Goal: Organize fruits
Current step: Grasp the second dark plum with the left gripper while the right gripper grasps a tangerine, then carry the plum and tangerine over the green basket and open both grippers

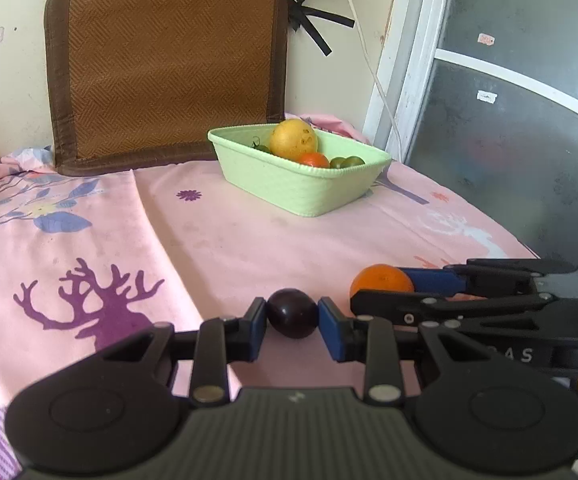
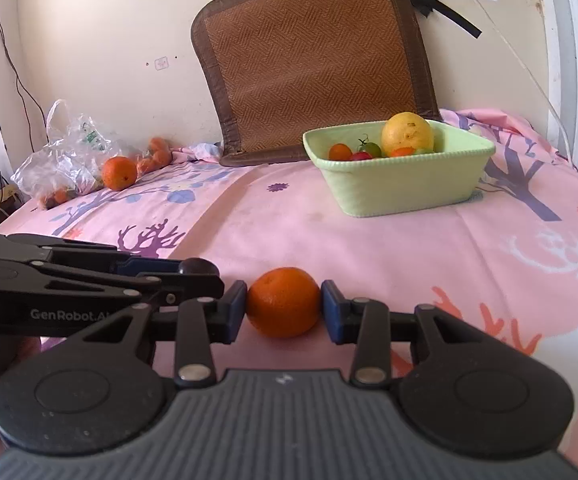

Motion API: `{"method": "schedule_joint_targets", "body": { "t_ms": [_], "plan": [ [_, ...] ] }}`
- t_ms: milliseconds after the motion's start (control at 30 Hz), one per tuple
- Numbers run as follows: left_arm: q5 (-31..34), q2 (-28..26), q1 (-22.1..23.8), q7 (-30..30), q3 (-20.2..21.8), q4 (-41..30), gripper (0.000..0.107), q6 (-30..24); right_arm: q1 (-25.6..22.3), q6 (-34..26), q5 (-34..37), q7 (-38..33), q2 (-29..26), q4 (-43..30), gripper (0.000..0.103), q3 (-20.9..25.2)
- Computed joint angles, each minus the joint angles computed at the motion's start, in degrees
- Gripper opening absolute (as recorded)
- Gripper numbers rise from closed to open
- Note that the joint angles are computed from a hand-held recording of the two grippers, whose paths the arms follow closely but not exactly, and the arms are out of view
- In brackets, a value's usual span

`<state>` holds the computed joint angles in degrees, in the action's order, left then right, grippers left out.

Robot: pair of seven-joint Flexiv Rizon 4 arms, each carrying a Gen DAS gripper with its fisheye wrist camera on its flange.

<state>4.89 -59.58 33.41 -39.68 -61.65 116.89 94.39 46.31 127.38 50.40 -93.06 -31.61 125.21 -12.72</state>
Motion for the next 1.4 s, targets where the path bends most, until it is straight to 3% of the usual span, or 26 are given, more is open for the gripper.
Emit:
{"method": "schedule_joint_targets", "body": {
  "t_ms": [300, 500, 567, 700, 800, 933, 1033, 1300, 1400],
  "plan": [
    [1.90, 2.10, -1.84, -1.39, 2.52, 0.13, 0.036, 3.00, -0.57, 3.64, 0.60, -1.77, -0.62, 1.08, 0.044, 2.22],
    [2.23, 2.25, -2.85, -0.63, 3.10, -0.72, 0.036, 2.24, 1.11, 3.51, 4.26, -7.29, -0.36, 0.44, 0.046, 1.92],
    [2.53, 2.15, -3.29, -0.11, 3.54, -0.74, 0.030, 2.98, 1.88, 2.17, 6.10, -10.05, -0.48, -0.38, 0.045, 0.99],
    [1.81, 1.36, -2.47, 1.09, 1.78, -1.59, 0.028, 0.26, -3.39, 5.80, 1.79, -6.35, -0.58, 0.21, 0.042, 5.76],
    [-0.73, 1.03, -3.49, 1.55, 0.26, -4.48, 0.028, -1.86, -5.09, 8.42, 1.80, -7.14, -1.32, -1.66, 0.042, 5.18],
    [-5.33, -0.77, -6.79, 2.21, -1.99, -10.88, 0.028, -4.56, -11.20, 11.11, -1.93, -4.65, -2.21, -4.44, 0.042, 6.80],
    [-9.13, -1.81, -11.42, 2.70, -1.49, -17.39, 0.029, -6.96, -12.08, 10.02, -0.57, -7.89, -3.94, -8.78, 0.042, 4.46],
    [-18.23, -0.62, -25.47, 3.16, 10.30, -31.24, 0.030, -13.17, -13.17, 5.15, 3.24, -14.14, -7.61, -15.34, 0.044, 1.41],
    [-20.22, -0.62, -25.38, 4.93, 9.91, -30.42, 0.032, -11.83, -14.08, 7.40, 2.26, -13.28, -7.69, -14.73, 0.044, 2.78]
  ]
}}
